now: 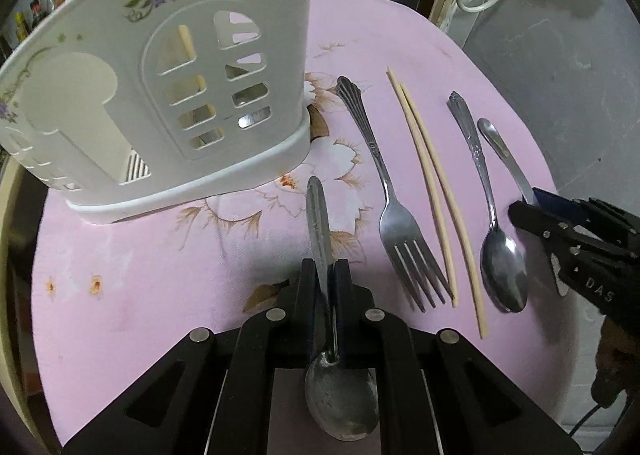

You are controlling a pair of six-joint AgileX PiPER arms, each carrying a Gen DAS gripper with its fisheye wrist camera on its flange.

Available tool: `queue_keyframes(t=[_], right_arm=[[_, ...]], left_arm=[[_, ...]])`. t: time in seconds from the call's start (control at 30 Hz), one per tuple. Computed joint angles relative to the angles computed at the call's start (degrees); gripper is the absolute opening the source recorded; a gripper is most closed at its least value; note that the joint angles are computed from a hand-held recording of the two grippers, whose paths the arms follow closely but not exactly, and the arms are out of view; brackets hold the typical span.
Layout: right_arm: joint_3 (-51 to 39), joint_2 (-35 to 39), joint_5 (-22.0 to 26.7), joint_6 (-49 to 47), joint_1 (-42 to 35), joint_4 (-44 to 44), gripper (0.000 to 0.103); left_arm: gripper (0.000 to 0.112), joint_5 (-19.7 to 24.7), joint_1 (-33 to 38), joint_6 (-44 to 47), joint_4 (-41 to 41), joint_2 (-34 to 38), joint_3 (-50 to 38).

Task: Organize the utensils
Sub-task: 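Grasp a steel spoon with the left tool while the right tool grasps the table knife, then lift the spoon with the left tool while the right tool lifts the knife over the caddy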

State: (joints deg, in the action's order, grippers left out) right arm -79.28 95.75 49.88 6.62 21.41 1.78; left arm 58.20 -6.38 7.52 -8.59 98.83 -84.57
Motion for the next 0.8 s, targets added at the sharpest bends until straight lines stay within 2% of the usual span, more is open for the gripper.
queue_keyframes(t=[0.07, 0.13, 0.17, 0.27, 0.4, 0.47, 0.63, 0.8], right_arm=[[-0.22, 0.08, 0.45, -0.89, -0.29, 0.66, 0.028], [-0.10, -0.14, 0.55, -0.43, -0.62, 1.13, 0.023], [-0.06, -0.27, 0.39, 0.00, -0.53, 1.18, 0.014], [0.84, -1.09, -0.68, 1.83, 0.16, 0.33, 0.014], [6.67, -6.17, -6.48, 2.48, -0.06, 2.95, 0.014], [10.93, -10.11, -11.22, 3.90, 0.55, 2.90, 0.014], [15.80, -15.58, -18.03, 15.81, 4.77, -6.74, 0.014], [16.21, -17.15, -21.28, 25.15, 7.75, -15.16, 0.014]], left_arm=[[0.007, 0.59, 0.05, 0.00, -0.70, 1.33, -1.66], [0.006, -0.30, -0.16, 0.38, -0.60, 0.99, -1.14], [0.005, -0.92, -0.21, 0.53, -0.75, 0.76, -0.80], [0.005, -2.30, 2.30, 4.04, -4.82, -1.86, 2.33], [0.004, -4.13, 6.93, 11.24, -11.50, -9.60, 9.54], [0.004, -5.17, 9.18, 15.37, -15.86, -12.77, 12.06], [0.004, -8.15, 11.88, 21.03, -21.48, -18.53, 16.26], [0.002, -8.74, 13.08, 23.20, -23.87, -19.72, 15.64]])
